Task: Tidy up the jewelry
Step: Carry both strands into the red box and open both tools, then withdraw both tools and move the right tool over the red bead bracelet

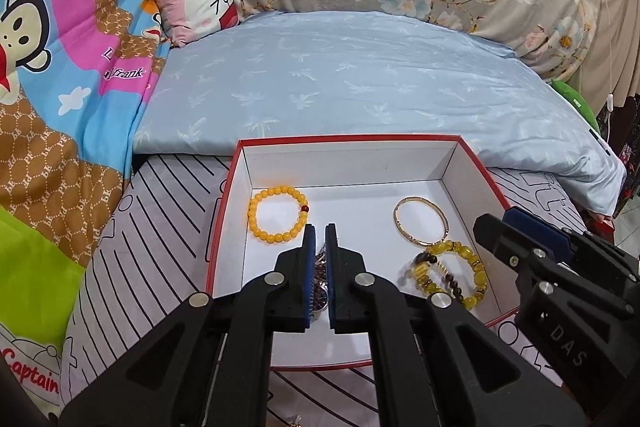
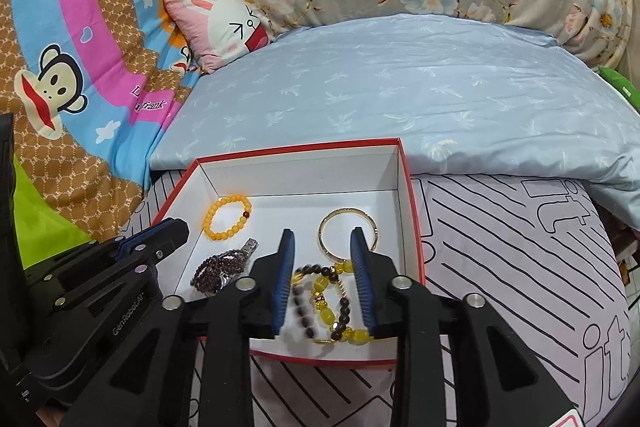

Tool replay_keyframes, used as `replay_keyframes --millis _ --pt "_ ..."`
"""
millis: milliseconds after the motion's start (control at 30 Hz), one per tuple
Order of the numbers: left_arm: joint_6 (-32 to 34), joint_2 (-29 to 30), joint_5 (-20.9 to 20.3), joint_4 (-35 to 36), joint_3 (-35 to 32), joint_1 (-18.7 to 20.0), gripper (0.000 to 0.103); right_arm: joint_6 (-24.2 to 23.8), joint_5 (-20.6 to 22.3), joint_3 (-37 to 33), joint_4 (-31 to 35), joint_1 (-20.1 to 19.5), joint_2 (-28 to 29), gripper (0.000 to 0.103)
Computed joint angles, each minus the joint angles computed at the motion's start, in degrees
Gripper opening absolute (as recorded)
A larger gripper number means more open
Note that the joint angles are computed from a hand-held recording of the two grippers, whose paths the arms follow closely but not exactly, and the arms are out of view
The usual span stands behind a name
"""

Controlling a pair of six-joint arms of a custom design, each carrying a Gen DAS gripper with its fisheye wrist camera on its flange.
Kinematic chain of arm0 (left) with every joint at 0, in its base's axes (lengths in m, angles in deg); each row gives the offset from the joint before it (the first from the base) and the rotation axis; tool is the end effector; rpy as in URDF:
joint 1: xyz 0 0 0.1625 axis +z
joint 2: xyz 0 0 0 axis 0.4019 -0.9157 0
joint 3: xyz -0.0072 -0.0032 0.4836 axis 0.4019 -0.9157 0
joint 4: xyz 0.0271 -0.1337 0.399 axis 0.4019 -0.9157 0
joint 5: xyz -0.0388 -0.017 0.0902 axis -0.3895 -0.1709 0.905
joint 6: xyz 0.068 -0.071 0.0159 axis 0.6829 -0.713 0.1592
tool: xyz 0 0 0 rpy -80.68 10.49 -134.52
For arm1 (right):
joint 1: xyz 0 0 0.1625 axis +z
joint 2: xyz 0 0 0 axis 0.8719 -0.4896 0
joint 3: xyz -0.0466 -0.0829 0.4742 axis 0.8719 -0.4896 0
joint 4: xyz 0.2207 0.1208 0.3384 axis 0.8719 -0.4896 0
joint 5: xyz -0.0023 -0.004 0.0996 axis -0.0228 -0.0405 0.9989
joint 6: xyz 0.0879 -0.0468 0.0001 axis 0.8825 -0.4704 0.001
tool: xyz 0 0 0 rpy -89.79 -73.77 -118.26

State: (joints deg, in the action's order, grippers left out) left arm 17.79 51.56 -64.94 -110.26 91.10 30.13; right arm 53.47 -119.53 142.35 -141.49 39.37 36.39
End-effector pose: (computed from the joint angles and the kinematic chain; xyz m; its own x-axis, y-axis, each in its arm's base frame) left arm -0.2604 -0.7055 0.1184 -0.7366 0.1429 -0.6611 0.5628 0.6716 -0.4818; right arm 0.2087 -0.6840 0.1744 -0.8132 -0.0587 0.5790 -0.4662 0.6613 -0.5876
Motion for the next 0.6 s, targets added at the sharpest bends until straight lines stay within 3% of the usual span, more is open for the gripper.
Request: replay_keyframes --millis 100,600 --pt "0.1 -0.1 0.6 -0.7 0.4 -0.2 0.015 -0.5 -0.1 0.5 -0.8 0.2 -0.2 0.034" --pt "-1.9 -5.5 1.0 -4.2 8.8 -1.4 0.015 -1.1 -2.2 8.5 -6.7 0.6 -3.4 0.035"
